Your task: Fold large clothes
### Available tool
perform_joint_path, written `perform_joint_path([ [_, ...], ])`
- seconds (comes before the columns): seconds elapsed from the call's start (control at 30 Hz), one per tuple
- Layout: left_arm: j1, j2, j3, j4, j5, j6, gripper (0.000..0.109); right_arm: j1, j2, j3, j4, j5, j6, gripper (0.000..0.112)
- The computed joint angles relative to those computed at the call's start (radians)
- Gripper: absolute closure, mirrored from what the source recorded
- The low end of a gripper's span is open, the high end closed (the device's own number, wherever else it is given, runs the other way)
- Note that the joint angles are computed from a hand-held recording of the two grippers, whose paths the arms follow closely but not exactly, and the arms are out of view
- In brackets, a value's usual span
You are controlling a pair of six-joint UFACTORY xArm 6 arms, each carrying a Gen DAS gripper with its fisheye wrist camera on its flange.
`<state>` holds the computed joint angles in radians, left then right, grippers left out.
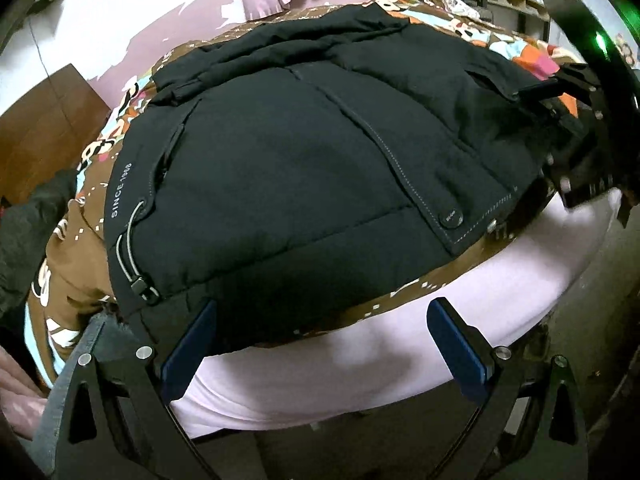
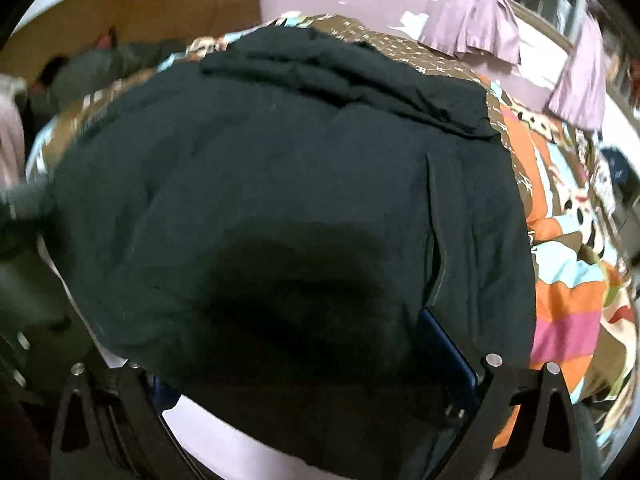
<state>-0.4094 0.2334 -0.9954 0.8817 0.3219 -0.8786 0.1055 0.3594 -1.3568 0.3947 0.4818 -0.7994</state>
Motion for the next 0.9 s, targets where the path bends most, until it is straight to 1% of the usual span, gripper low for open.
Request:
perform_joint_path([
  [0.03, 0.005, -0.002, 0.003, -0.003, -0.015, 0.001, 0.008, -0.006, 0.007, -0.026, 0.021, 0.034, 0.003, 0.011],
  [0.07, 0.001, -0.004, 0.003, 0.001, -0.016, -0.01, 0.008, -0.011, 0.017, -0.05, 0.038, 0.066, 0.012, 0.011],
  [0.1, 0.003, -0.006, 0.005, 0.006, -0.022, -0.013, 0.008, -0.006, 0.009, -0.045, 0.043, 0.075, 0.028, 0.011],
  [0.13, -0.001, -0.007, 0.005, 0.01, -0.019, -0.02, 0.008, -0.012, 0.015, -0.064, 0.062, 0.11, 0.039, 0.011],
  [0.17, -0.007, -0.003, 0.0, 0.021, -0.005, -0.029, 0.008, -0.016, 0.014, -0.074, 0.079, 0.136, 0.048, 0.011],
  [0.27, -0.023, 0.013, -0.022, 0.064, 0.061, -0.053, 0.008, -0.042, 0.041, -0.155, 0.156, 0.257, 0.099, 0.011],
  [0.33, -0.027, 0.018, -0.029, 0.094, 0.092, -0.085, 0.008, -0.056, 0.056, -0.202, 0.194, 0.314, 0.122, 0.011],
  [0.47, -0.01, 0.0, -0.016, 0.16, 0.069, -0.171, 0.008, -0.061, 0.067, -0.247, 0.235, 0.347, 0.155, 0.011],
  [0.5, -0.011, -0.007, -0.014, 0.199, 0.078, -0.206, 0.008, -0.065, 0.072, -0.258, 0.245, 0.356, 0.16, 0.011],
  [0.53, -0.018, -0.013, -0.017, 0.259, 0.106, -0.257, 0.008, -0.069, 0.079, -0.276, 0.261, 0.372, 0.174, 0.011],
  [0.63, -0.028, -0.026, -0.016, 0.372, 0.154, -0.356, 0.008, -0.077, 0.102, -0.325, 0.295, 0.398, 0.205, 0.011],
  [0.8, -0.018, -0.05, -0.006, 0.489, 0.129, -0.467, 0.008, -0.086, 0.123, -0.368, 0.338, 0.407, 0.209, 0.011],
  [0.9, -0.039, -0.055, -0.01, 0.573, 0.183, -0.526, 0.008, -0.091, 0.124, -0.366, 0.344, 0.418, 0.207, 0.011],
])
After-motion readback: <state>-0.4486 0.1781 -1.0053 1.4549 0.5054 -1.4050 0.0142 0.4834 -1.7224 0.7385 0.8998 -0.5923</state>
